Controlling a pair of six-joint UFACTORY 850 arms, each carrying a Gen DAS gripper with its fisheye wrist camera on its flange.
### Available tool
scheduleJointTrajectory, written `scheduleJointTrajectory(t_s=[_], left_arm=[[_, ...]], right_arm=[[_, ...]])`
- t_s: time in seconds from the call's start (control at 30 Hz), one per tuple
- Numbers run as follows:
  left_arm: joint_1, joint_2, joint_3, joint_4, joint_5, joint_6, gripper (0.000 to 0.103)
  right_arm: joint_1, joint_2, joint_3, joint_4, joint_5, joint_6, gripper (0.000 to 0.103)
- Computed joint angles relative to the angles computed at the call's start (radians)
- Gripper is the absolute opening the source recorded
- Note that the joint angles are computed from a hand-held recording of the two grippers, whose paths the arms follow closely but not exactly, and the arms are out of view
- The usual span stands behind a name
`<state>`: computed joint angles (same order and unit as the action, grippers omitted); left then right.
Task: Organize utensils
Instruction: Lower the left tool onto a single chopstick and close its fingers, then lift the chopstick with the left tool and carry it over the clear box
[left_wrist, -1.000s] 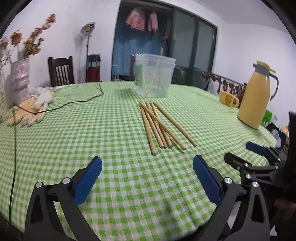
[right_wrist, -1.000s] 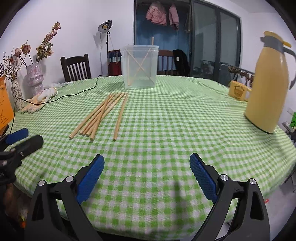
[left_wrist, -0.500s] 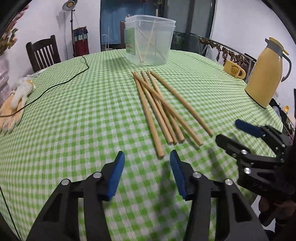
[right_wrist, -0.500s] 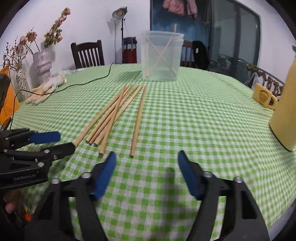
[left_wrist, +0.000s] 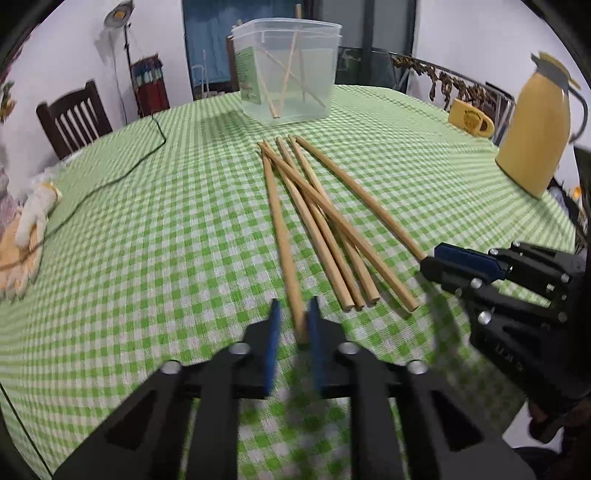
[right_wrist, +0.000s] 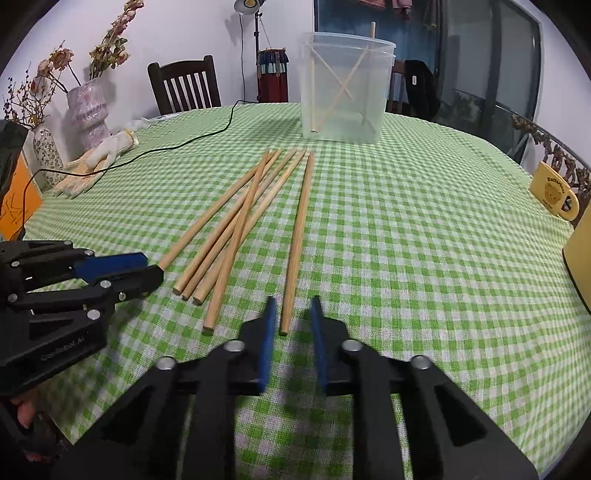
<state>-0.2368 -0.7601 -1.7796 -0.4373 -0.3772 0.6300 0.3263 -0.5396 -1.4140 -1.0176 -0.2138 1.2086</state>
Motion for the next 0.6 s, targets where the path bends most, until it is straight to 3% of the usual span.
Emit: scheduleJointTrajectory(t_s=[0.17, 0.27, 0.4, 0.6], left_arm=[[0.018, 0.003, 0.006, -0.097, -0.016, 0.036, 0.004], [0.026, 0.021, 0.037, -0.112, 0.005, 0.027, 0.004], [0.038, 0.057, 0.083, -0.176, 0.008, 0.083, 0.004], [0.049, 0.136, 0.165, -0.344, 0.044, 0.242, 0.004]], right_arm=[[-0.007, 0.004, 0.000, 0.085, 0.010, -0.054, 0.005], [-0.009, 0.023, 0.027, 0.032, 0.012, 0.016, 0.005], [-0.009, 0.061, 0.083, -0.122, 0.019, 0.196, 0.005], [0.001, 0.136, 0.166, -0.499, -0.017, 0.584, 0.005]])
